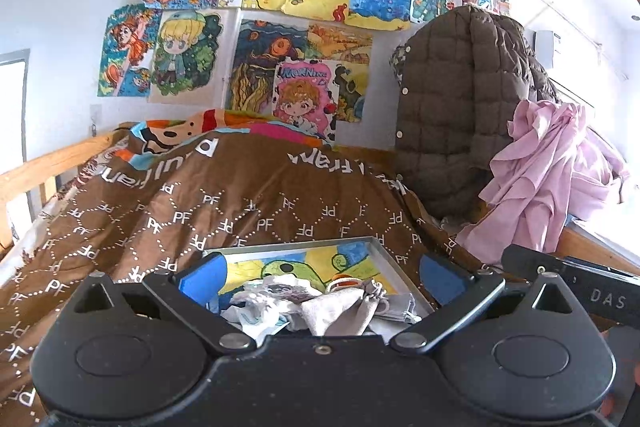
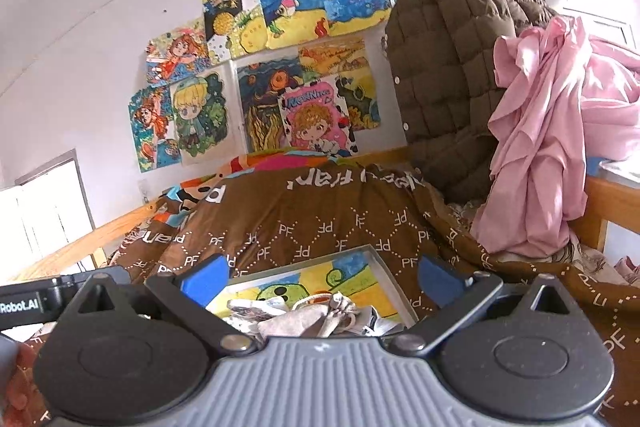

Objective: Organize soft objects

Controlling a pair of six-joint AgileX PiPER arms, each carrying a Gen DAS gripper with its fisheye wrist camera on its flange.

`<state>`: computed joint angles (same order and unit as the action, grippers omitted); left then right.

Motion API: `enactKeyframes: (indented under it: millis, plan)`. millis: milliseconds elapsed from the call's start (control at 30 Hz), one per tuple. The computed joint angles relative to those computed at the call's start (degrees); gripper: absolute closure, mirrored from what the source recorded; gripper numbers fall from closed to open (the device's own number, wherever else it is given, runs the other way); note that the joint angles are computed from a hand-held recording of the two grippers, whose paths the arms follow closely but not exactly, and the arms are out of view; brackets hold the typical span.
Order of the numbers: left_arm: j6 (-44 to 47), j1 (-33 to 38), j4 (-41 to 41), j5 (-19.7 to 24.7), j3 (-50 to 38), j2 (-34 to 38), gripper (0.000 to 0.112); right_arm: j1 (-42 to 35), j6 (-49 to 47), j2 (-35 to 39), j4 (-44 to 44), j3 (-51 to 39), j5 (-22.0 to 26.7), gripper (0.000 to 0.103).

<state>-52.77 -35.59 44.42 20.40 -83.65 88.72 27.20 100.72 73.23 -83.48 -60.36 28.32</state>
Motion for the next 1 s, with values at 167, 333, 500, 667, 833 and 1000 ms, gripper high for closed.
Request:
enactKeyframes:
  millis: [167,333,500,667,833,1000]
  plan:
    - [-14.2,-1.9,13.0,0.8,5.4,-3.3,0.010,4.1,2.0,-2.1,-2.4,2.8,4.3,0.000]
    - [-25.3,-4.4,23.6,3.3,12.2,-6.7,0.010,8.8,3.0,-3.9,-3.5,5.6,9.5,0.000]
    - [-29.9,-5.6,27.7,4.9,17.1,-9.1,0.010,13.5,2.8,-4.8,-2.9,7.6,14.8,0.000]
    - [-33.4,-5.9,31.4,4.9,20.9,-10.8,0.010,18.9,3.9,-5.8,-3.8,10.4,21.6,0.000]
    - [-32.9,-6.8,31.5,5.0,23.0,-11.7,0.010,23.8,3.8,-6.4,-2.1,12.2,28.4,0.000]
    - [-34.4,-8.7,32.4,5.3,25.7,-13.5,0.010,28.9,4.5,-7.8,0.1,14.1,34.9,0.000]
